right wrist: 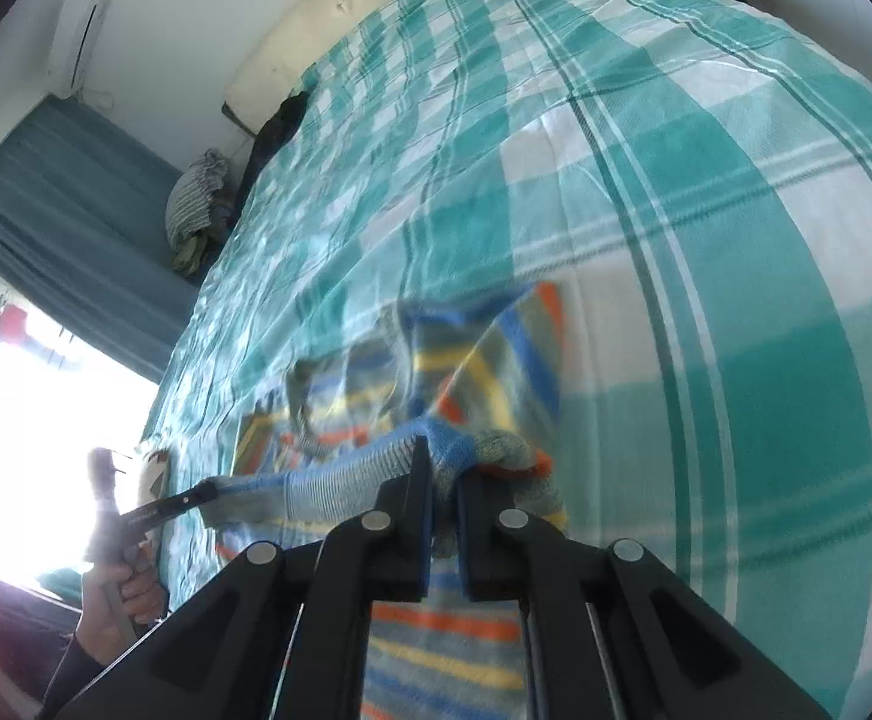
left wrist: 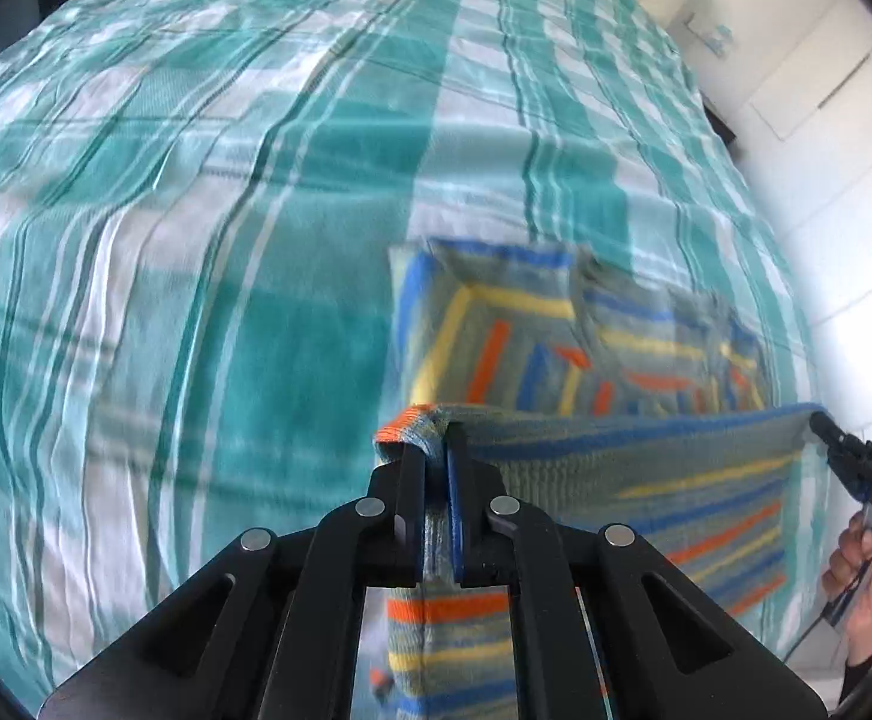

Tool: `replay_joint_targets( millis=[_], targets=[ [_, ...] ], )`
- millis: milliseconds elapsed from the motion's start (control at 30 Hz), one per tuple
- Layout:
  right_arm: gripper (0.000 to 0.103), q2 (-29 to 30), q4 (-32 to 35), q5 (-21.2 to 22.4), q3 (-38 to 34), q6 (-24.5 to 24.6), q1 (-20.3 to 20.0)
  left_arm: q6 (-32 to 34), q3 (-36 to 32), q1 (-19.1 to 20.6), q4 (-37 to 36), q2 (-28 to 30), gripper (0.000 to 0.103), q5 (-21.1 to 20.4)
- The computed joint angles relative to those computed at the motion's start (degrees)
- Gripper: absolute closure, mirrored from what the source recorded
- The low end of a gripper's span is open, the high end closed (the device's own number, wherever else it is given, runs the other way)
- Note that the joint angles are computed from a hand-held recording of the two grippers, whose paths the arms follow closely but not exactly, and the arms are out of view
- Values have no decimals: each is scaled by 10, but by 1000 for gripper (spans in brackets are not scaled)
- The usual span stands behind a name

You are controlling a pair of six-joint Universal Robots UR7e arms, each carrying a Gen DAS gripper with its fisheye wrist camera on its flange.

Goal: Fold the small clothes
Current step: 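Lift the hem with both grippers and fold it over toward the collar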

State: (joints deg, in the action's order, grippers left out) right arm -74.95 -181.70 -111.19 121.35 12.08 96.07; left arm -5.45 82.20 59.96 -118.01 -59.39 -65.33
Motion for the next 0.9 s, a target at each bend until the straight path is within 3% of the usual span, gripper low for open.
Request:
replay_joint_targets(
  millis=[67,133,233,300,367,467,533,600,667,700,767,833,900],
  targets=[
    [82,29,-27,-3,-25,13,-20,-32,-27,10,-14,29,90,13],
    [73,46,-84,-13,-29,28,-28,-60,-47,14,-8,41,75,20],
    [70,30,-96,-24,-16,11,-18,-7,-27,6,-59,26,54,49],
    [70,12,-15,-15,-22,-33,-1,41,0,-4,-85,4,49,63],
    [70,13,95,-15,-49,-63,15,82,23,-12,-80,-19,49,48],
    [70,54,243,-16,-112,-66,28,118,8,-14,15,-8,46,-13],
    [69,104,289,-34,-160,-66,28,129,6,-18,43,15,42,-17],
    [69,152,244,-93,-194,-78,33,128,9,-27,1,45,42,36],
    [69,185,145,-149,-205,-86,42,93,-4,-27,-40,67,43,74],
    [69,185,118,-151,-201,-75,44,58,-18,-22,-41,70,44,69],
    [68,165,83,-120,-171,-64,49,26,-21,-13,-47,51,45,16],
    [64,144,96,-118,-143,-91,65,67,26,-20,-78,7,39,-14],
    [62,127,115,-124,-108,-118,84,120,102,-36,-106,-43,35,-10]
  ],
)
